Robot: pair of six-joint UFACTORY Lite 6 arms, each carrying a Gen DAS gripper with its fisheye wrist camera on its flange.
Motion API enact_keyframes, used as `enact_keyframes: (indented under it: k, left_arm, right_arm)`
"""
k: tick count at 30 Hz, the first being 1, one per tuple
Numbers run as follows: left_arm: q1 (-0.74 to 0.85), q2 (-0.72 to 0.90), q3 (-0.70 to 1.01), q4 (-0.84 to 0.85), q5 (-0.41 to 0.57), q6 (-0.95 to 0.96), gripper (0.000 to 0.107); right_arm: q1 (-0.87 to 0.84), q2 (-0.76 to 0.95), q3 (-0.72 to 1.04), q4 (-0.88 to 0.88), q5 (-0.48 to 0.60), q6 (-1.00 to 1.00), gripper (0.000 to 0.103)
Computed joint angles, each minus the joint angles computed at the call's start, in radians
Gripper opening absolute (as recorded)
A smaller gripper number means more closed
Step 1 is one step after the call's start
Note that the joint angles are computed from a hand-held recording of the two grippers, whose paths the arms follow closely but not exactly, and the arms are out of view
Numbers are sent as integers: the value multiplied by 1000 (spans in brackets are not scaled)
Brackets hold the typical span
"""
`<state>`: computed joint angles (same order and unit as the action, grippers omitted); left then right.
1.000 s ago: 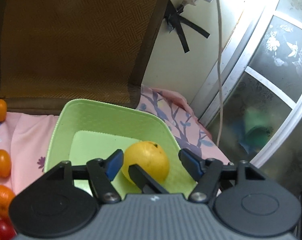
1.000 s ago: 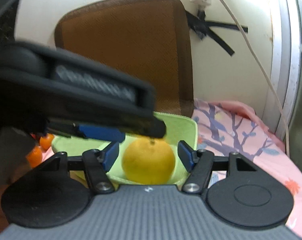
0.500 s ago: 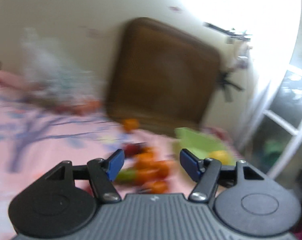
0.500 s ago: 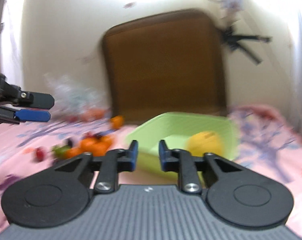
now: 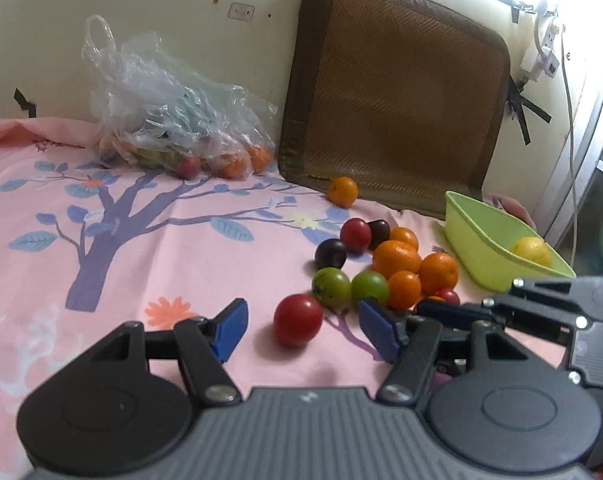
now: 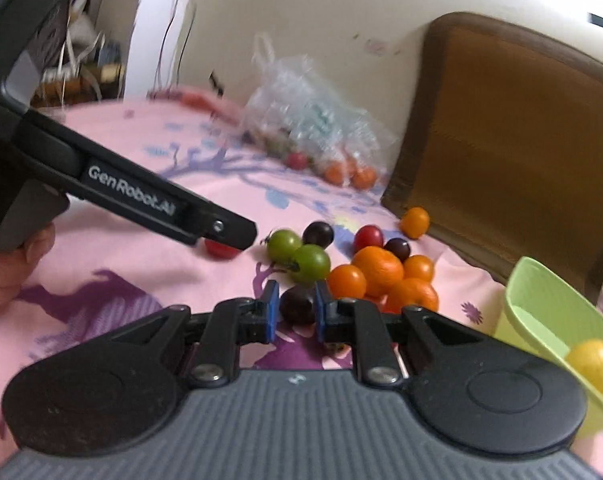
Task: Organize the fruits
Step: 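Grasp a red tomato with the left gripper while the right grasps a dark tomato, drop both in bowl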
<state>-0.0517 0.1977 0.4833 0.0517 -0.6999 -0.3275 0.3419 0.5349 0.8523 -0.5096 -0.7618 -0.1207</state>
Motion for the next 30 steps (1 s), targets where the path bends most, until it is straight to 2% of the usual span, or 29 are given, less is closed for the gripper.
enact_keyframes:
  k: [3, 7, 9, 12, 18, 20, 25, 28, 30]
  left_arm:
    - [-5, 42, 31, -19, 19, 20, 54]
    - [-24, 49, 36, -51, 21, 67, 28]
    - [-27, 31, 19, -44, 21, 57, 28]
    - [-18, -30, -36, 82, 1, -56, 28]
    - [-162, -130, -73, 81, 14, -102, 28]
    - [-215, -99, -23, 83, 42, -112, 28]
    - [-368, 53, 178, 31, 123, -55, 28]
    - [-385, 157, 342, 54, 173, -67, 28]
    - [-364, 235, 483, 126, 226, -155, 28]
  right_arm:
    - [24, 11, -11, 64, -18, -120, 25]
    - [36, 37, -13, 129, -58, -280, 26]
    - [40, 29, -36, 150, -80, -322, 25]
    - [20, -2, -81, 139, -128, -307, 24]
    - [-108, -130, -299, 48, -339, -232, 24]
    - [-182, -162, -355, 6, -377, -204, 24]
    - [-396, -177, -410, -135, -387, -150, 24]
    - [-495, -156, -387, -170, -402, -132, 24]
    - [-527, -131, -335, -167, -402, -92, 24]
